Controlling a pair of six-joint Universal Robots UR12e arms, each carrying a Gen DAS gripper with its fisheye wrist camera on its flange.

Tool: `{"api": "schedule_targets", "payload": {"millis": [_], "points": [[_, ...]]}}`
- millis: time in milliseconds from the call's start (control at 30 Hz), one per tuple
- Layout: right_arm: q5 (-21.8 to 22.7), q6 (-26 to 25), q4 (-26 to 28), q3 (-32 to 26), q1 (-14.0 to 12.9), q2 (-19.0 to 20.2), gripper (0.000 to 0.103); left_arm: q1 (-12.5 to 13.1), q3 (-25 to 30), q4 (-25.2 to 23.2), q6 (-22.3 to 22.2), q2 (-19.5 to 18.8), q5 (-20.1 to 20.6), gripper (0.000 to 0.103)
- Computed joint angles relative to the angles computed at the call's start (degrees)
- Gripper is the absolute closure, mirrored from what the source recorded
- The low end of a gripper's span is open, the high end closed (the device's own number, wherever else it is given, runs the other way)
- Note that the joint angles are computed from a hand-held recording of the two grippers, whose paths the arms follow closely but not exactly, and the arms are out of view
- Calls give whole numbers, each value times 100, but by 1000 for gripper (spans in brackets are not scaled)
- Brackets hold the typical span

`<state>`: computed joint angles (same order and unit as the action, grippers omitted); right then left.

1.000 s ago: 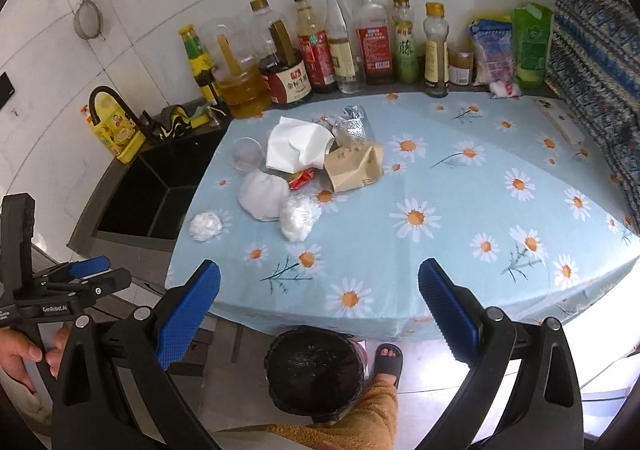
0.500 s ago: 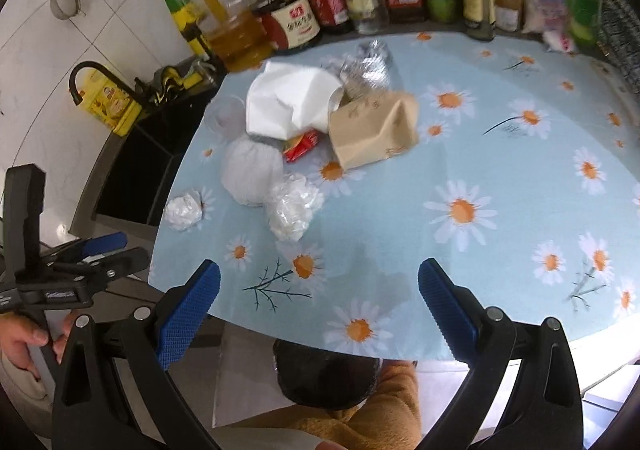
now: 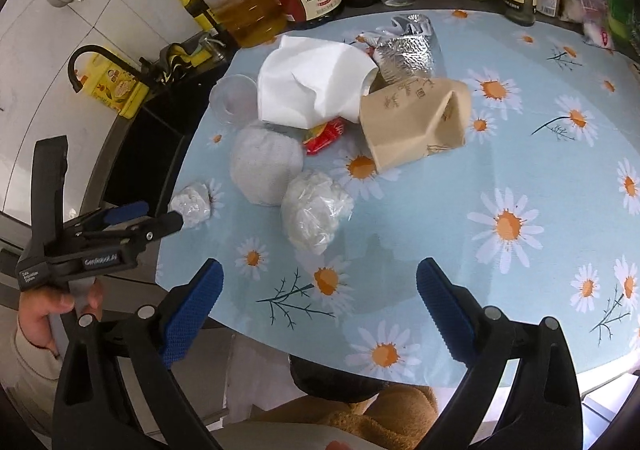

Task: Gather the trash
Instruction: 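Grasp the crumpled clear plastic bag with the left tool while the right tool grasps a small white tissue, then carry the plastic bag and tissue in both tools down over the black bin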

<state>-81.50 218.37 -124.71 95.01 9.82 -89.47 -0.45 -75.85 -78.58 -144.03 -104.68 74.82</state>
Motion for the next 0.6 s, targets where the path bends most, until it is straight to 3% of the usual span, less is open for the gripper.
{"api": "schedule_targets", "payload": {"millis": [200, 267, 367, 600], "points": [[178, 67, -38, 50, -73, 21, 7, -76, 94, -72, -67, -166, 208, 24], [206, 42, -27, 53, -86, 37, 7, -95, 105, -36, -69, -201, 263, 36], [301, 44, -55, 68, -110, 60, 7, -120, 83, 84, -89, -217, 290, 41], [346, 4, -66, 45, -135, 123, 7, -115, 27, 179, -1, -180, 254, 43]]}}
